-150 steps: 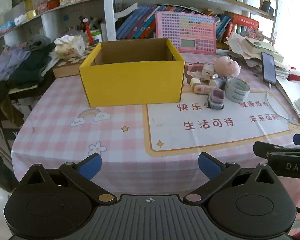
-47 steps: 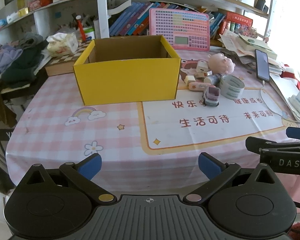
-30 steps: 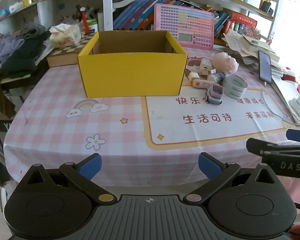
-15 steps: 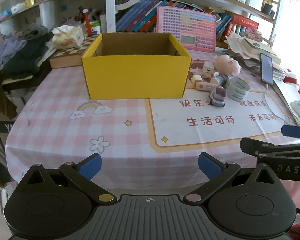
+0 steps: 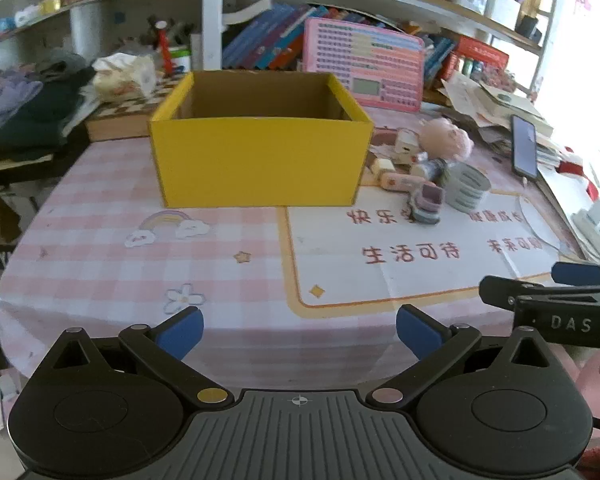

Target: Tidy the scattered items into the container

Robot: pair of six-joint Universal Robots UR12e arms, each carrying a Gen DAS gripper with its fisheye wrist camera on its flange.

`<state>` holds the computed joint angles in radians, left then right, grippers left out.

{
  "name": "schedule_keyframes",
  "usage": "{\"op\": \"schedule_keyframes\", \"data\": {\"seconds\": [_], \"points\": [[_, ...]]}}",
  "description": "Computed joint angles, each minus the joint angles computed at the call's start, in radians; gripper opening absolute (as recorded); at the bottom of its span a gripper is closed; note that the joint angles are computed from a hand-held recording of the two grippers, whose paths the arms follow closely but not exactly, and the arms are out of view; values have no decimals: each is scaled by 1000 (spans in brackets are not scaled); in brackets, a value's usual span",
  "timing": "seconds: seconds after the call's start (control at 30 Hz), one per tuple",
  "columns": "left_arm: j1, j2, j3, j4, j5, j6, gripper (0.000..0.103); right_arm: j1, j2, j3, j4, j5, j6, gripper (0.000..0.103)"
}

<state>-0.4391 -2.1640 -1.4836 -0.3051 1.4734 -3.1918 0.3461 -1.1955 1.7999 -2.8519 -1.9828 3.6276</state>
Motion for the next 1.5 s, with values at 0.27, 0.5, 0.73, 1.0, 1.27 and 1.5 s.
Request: {"op": "schedule_keyframes", "data": {"seconds": [0.27,0.5,0.73,1.0,1.27,1.5], "points": [[-13,-30,49,-43,-44,15,103,-29,-10,8,47,7,27,93],[-32,-75,124,-88,-68,38,102,-68,-14,14,62,24,27,93],[-53,-140,238,-151,-100,57,101,-115,-9,10,49,49,-1,93],[-83,-231,402,-228,-92,126,94,-180,5,-7,29,94,-23,93],[-109,-321,564,-313,-52,152,84,-239,38,-42,26,181,-70,93],[-120,-397,700,-392,-8,124,78,-273,86,-99,46,249,-131,93]]}}
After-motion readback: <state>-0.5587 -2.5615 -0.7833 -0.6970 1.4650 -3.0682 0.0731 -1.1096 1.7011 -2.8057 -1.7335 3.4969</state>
